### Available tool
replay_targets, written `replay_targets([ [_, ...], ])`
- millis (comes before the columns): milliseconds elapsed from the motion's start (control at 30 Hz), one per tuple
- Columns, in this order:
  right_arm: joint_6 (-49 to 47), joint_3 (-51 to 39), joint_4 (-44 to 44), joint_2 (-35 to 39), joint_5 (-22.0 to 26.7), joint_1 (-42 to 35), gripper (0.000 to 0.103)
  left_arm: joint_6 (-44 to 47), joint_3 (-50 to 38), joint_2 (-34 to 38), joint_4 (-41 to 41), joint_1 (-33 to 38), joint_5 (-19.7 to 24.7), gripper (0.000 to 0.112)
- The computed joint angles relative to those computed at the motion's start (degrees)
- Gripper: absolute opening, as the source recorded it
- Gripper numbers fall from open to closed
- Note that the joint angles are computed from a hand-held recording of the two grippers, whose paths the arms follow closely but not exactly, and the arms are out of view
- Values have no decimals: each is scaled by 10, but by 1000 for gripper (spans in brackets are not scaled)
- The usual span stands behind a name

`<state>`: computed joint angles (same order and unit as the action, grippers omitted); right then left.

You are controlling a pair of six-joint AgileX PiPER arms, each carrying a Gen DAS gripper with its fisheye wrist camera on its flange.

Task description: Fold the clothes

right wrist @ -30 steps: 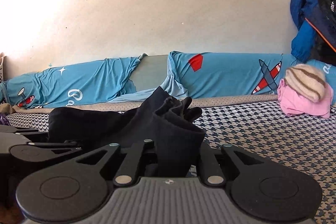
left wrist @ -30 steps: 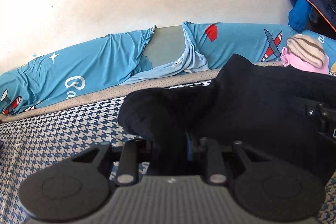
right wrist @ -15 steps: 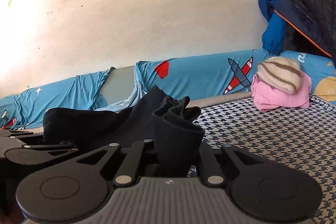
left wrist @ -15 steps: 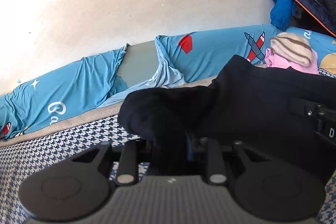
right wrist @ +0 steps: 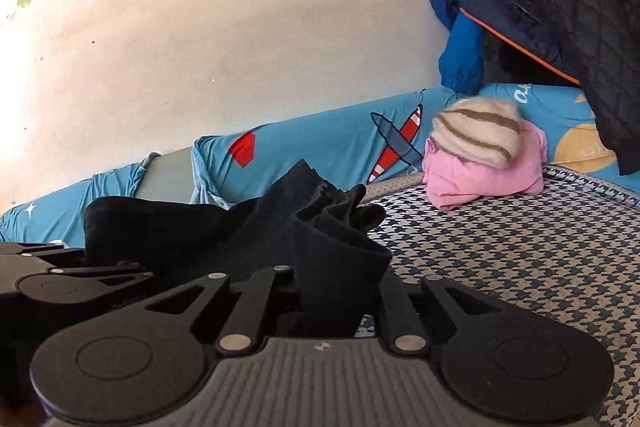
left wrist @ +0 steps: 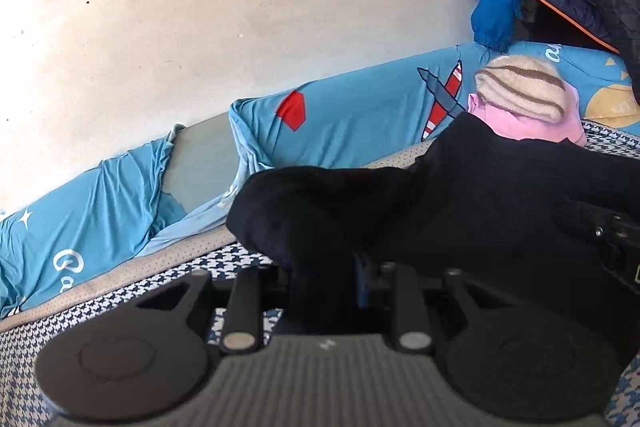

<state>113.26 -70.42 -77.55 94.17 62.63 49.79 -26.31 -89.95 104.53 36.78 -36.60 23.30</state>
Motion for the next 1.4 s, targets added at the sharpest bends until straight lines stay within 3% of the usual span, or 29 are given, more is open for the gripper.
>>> replay_targets([
  [367, 27, 28, 1, -17, -8, -58, 11, 53, -148, 108, -30, -37, 34, 24],
  [733, 49, 69, 23, -40, -30, -119, 11, 104, -241, 189, -85, -65, 61, 27],
  [833, 37, 70, 66, -37, -52, -150, 13, 193, -373, 271, -183, -61, 170, 36],
  [900, -4, 55, 138, -27, -60, -178, 20, 177, -426, 306, -178, -56, 219, 46],
  [967, -4, 53, 175, -24, -37, -192, 32, 147, -406, 298, -165, -44, 208, 58],
  [1067, 25, 71, 167, -39, 4, -193, 35, 121, -362, 267, -141, -26, 183, 77],
  [1200, 47, 93, 149, -64, 17, -190, 35, 134, -384, 262, -189, 5, 200, 77],
  [1267, 52, 98, 143, -71, -3, -192, 35, 140, -414, 271, -217, 18, 223, 77],
  [1400, 19, 84, 136, -61, -47, -192, 35, 135, -426, 280, -210, 22, 224, 77],
])
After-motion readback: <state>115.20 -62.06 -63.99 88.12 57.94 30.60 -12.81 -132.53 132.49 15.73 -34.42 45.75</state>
